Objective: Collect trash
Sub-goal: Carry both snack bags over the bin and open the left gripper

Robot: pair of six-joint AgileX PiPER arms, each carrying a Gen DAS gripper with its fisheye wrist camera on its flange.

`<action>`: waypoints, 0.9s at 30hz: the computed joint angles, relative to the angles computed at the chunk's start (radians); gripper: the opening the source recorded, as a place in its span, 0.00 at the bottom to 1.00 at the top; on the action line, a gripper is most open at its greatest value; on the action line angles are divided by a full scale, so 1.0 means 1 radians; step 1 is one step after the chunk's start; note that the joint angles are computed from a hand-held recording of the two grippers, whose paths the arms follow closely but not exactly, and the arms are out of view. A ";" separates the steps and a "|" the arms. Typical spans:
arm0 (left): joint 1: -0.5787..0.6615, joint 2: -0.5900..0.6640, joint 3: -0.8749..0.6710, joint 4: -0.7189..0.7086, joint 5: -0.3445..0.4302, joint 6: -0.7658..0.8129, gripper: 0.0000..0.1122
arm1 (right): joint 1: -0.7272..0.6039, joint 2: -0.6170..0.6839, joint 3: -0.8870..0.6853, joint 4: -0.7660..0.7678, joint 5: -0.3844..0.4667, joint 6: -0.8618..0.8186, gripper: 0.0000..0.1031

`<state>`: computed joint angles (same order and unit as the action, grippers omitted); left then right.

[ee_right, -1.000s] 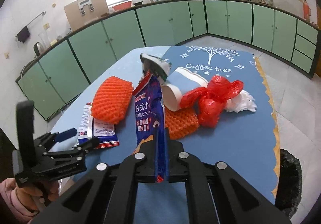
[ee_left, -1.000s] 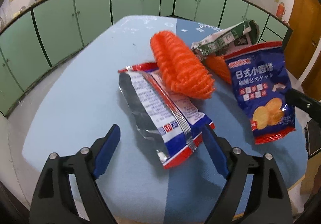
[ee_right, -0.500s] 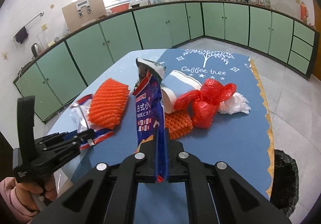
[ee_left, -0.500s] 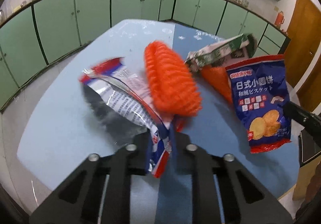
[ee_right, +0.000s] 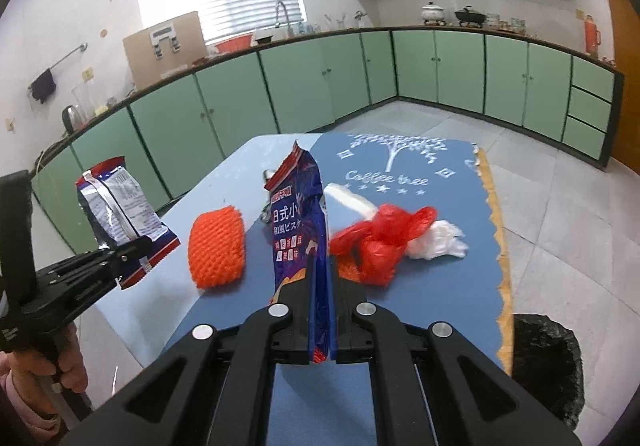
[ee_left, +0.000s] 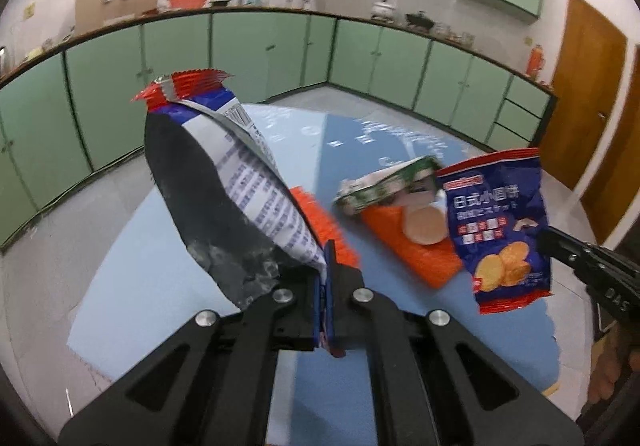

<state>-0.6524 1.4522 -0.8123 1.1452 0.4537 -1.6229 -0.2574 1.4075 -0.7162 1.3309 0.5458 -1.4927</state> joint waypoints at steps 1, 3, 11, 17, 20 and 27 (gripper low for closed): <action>-0.023 0.007 -0.013 0.009 0.005 -0.005 0.01 | -0.022 -0.009 -0.001 -0.012 0.011 0.014 0.05; -0.060 0.033 -0.046 0.015 0.005 -0.003 0.01 | -0.050 -0.027 0.000 -0.036 0.012 0.035 0.04; -0.134 0.171 -0.199 -0.035 -0.079 0.091 0.01 | -0.199 -0.079 0.001 -0.097 0.059 0.074 0.04; -0.188 0.300 -0.352 -0.166 -0.144 0.272 0.01 | -0.388 -0.102 -0.002 -0.098 0.111 0.039 0.04; -0.219 0.378 -0.447 -0.292 -0.170 0.430 0.01 | -0.490 -0.087 -0.008 -0.095 0.124 0.011 0.04; -0.295 0.561 -0.654 -0.587 -0.190 0.798 0.01 | -0.697 0.012 -0.035 -0.077 0.124 -0.065 0.04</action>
<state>-0.9475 2.0133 -1.4666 0.5578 0.2634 -0.8247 -0.9545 1.4193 -0.7507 1.2537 0.6699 -1.5576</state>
